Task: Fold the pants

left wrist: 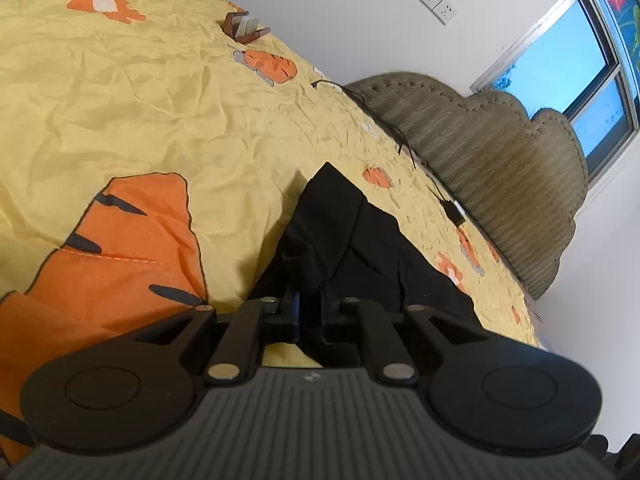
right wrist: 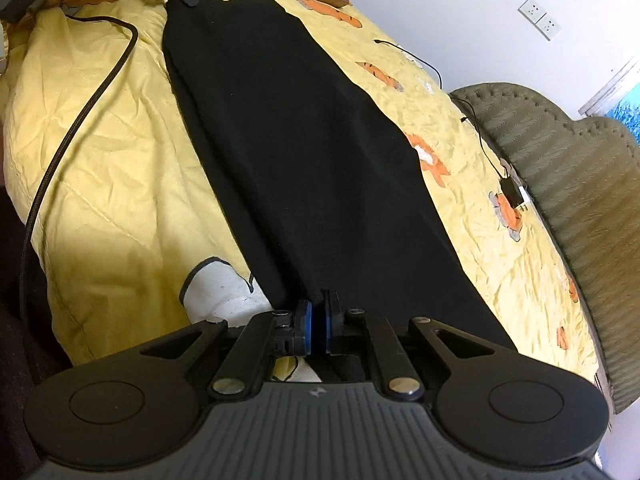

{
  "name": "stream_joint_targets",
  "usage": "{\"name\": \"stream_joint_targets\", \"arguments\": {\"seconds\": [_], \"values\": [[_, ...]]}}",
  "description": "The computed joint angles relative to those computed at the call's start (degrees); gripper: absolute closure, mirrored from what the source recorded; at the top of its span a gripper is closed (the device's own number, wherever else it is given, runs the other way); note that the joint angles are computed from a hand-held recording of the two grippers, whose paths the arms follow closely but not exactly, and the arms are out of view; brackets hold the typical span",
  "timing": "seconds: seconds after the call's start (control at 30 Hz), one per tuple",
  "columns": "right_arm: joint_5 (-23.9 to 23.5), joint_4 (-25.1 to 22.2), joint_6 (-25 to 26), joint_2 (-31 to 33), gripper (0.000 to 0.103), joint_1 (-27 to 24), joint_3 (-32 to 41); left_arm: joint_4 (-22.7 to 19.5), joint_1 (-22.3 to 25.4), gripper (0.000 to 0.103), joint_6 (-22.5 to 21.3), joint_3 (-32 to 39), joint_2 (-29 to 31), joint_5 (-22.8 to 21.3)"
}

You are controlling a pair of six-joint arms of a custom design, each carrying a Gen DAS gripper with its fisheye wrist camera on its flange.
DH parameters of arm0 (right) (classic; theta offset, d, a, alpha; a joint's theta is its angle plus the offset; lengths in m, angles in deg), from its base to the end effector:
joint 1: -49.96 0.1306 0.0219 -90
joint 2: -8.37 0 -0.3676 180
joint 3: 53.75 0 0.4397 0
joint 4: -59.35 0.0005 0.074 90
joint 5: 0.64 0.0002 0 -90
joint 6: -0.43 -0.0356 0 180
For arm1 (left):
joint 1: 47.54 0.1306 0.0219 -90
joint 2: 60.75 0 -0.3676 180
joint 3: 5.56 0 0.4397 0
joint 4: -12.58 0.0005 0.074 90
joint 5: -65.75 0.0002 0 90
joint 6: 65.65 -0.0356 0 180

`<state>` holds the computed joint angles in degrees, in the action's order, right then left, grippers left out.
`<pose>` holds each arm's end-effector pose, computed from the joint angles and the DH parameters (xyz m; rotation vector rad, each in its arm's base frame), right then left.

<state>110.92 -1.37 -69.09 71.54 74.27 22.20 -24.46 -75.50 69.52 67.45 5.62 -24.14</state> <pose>0.3304 0.1343 0.4762 -0.7412 2.2534 -0.4198 0.3581 -0.1907 0.4626 -0.3275 2.1721 -0.7511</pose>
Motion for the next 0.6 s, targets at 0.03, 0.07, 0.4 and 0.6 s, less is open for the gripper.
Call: {"name": "stream_joint_targets", "arguments": {"seconds": [0.03, 0.07, 0.4, 0.6], "values": [[-0.2, -0.2, 0.0, 0.1, 0.097, -0.3, 0.0, -0.8, 0.2, 0.09, -0.7, 0.4, 0.3, 0.2], [-0.6, 0.1, 0.8, -0.1, 0.097, -0.5, -0.2, -2.0, 0.4, 0.088, -1.1, 0.9, 0.1, 0.4], [-3.8, 4.3, -8.1, -6.8, 0.051, -4.2, -4.4, -13.7, -0.5, 0.07, -5.7, 5.1, -4.1, -16.9], [-0.8, 3.8, -25.5, -14.4, 0.047, -13.4, -7.4, -7.3, -8.2, 0.07, -20.6, 14.3, 5.6, -18.8]]}}
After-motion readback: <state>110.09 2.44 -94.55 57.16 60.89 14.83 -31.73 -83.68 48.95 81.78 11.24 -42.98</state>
